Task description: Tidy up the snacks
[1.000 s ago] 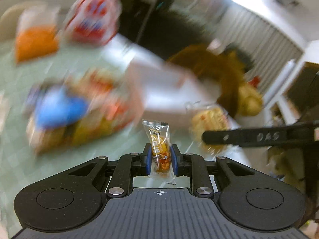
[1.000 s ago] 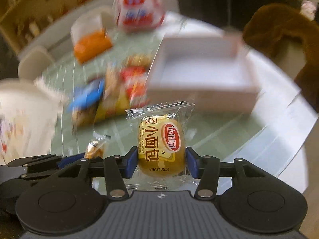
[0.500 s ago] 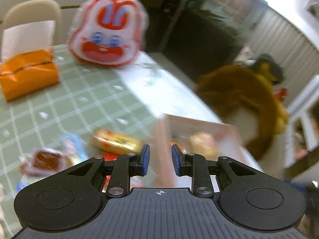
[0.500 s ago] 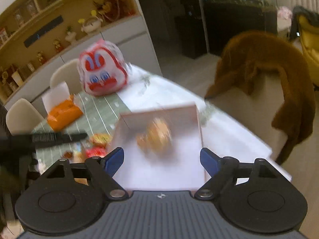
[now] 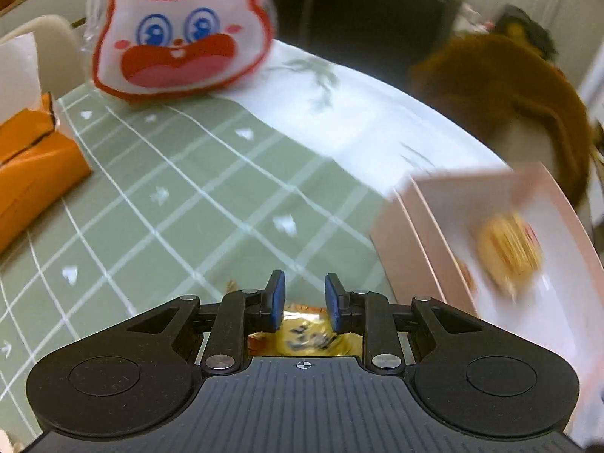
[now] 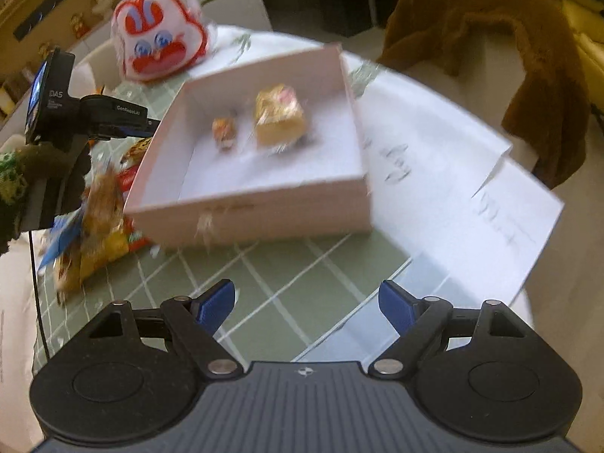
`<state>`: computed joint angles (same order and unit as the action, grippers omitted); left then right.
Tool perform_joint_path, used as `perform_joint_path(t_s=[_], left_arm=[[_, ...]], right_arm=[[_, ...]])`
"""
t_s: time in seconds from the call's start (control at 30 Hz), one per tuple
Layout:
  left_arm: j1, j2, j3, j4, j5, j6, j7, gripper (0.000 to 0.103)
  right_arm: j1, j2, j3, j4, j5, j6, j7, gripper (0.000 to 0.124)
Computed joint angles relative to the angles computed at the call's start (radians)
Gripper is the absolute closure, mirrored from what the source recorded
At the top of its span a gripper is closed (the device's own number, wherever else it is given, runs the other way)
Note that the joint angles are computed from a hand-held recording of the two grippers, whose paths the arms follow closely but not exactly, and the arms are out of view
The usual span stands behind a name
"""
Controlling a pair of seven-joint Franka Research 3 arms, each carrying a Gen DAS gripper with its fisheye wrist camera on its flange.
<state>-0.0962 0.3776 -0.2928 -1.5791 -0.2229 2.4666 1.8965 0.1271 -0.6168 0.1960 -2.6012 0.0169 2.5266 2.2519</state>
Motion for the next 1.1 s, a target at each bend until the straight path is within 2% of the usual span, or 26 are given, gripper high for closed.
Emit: perform_joint_path(t_s=[0.07, 0.13, 0.27, 0.37, 0.4, 0.5, 0.63, 0.83, 0.93, 1.0, 1.1], left_arm=[[0.052, -0.071, -0.033, -0.081, -0.090, -0.051, 0.094, 0.077], [0.076, -0.147, -0.039, -0.181, -0.185, -0.059, 0.190, 0.078], [0.084, -0.283, -0.011, -0.350, -0.389, -0.069, 0.324, 0.078], [0.074, -0.356, 0.031, -0.428, -0.538, -0.122, 0.358, 0.078], [0.066, -0.383, 0.046, -0.461, -0.562, -0.113, 0.359, 0.078], [0.032, -0.492, 0.083, -0.594, -0.593, 0.002, 0.344, 0.079], [-0.011, -0.604, 0.156, -0.716, -0.728, 0.074, 0.350, 0.078], [-0.049, -0.706, 0.253, -0.809, -0.770, 0.178, 0.299, 0.078], [-0.079, -0.741, 0.287, -0.839, -0.782, 0.254, 0.301, 0.078], [-0.113, -0.752, 0.325, -0.839, -0.817, 0.277, 0.329, 0.078], [-0.156, -0.735, 0.368, -0.806, -0.912, 0.319, 0.397, 0.078]], right_arm=[[0.030, 0.023, -0.011, -0.002, 0.041, 0.035, -0.001, 0.040], [0.056, 0.057, -0.018, 0.008, 0.076, 0.069, -0.009, 0.040], [0.080, 0.133, 0.006, 0.061, 0.075, 0.095, -0.017, 0.040], [0.083, 0.189, 0.038, 0.109, 0.035, 0.097, 0.008, 0.040], [0.080, 0.206, 0.050, 0.125, 0.015, 0.095, 0.028, 0.040], [0.087, 0.256, 0.072, 0.168, -0.037, 0.104, 0.087, 0.040], [0.116, 0.326, 0.084, 0.238, -0.104, 0.111, 0.135, 0.040], [0.164, 0.473, 0.078, 0.395, -0.240, 0.108, 0.214, 0.040], [0.189, 0.554, 0.060, 0.494, -0.309, 0.103, 0.303, 0.040], [0.210, 0.615, 0.046, 0.579, -0.385, 0.073, 0.376, 0.040], [0.259, 0.719, 0.010, 0.733, -0.511, -0.056, 0.469, 0.040]])
